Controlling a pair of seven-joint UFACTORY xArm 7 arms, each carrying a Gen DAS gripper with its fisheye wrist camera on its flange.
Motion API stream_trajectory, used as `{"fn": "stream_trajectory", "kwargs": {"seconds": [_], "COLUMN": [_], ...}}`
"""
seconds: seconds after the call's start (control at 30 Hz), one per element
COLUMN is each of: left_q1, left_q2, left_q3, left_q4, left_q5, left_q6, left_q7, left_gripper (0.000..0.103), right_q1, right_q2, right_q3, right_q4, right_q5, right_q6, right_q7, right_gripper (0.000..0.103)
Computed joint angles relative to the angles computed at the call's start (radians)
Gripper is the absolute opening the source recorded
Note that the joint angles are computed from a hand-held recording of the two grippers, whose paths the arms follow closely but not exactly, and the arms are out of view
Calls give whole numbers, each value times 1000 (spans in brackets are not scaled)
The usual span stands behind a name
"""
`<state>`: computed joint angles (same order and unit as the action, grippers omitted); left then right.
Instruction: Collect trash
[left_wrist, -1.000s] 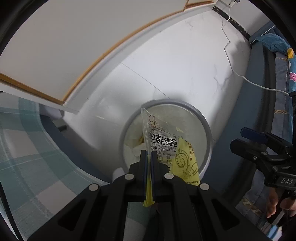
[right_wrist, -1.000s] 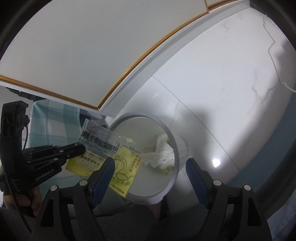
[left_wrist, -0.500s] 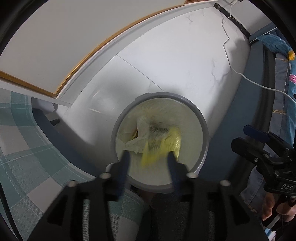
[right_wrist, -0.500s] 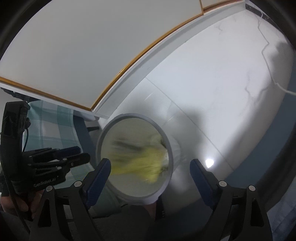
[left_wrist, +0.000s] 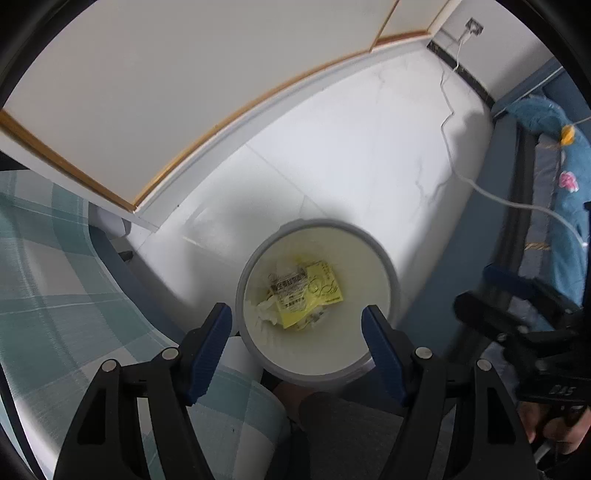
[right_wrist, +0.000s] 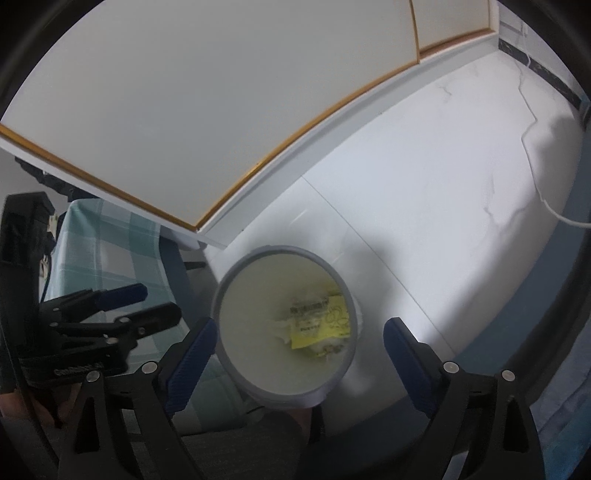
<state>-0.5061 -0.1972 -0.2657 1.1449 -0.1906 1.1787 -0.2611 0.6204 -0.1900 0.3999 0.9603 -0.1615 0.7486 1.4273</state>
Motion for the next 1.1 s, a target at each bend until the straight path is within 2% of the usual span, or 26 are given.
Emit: {"fn": "stream_trajectory", "kwargs": {"seconds": [0.23, 0.4, 1.1], "left_q1": [9, 12, 14], "left_q2": [-48, -50, -86], "left_q3": [0, -4, -14], "left_q4": [-7, -4, 2], "left_q5": [7, 26, 67], "left_q6": [-17, 1, 32], "left_q7": [-32, -54, -86], "left_gripper": [69, 69, 70], "right_q1": [4, 4, 3], "right_q2": [3, -9, -24], "right_q3": [12, 17, 26], "right_q4": [36, 37, 55], "right_q5": [-33, -53, -48], "right_q6": [24, 19, 43], "right_q7": [22, 43, 38], "right_gripper": [94, 96, 98]}}
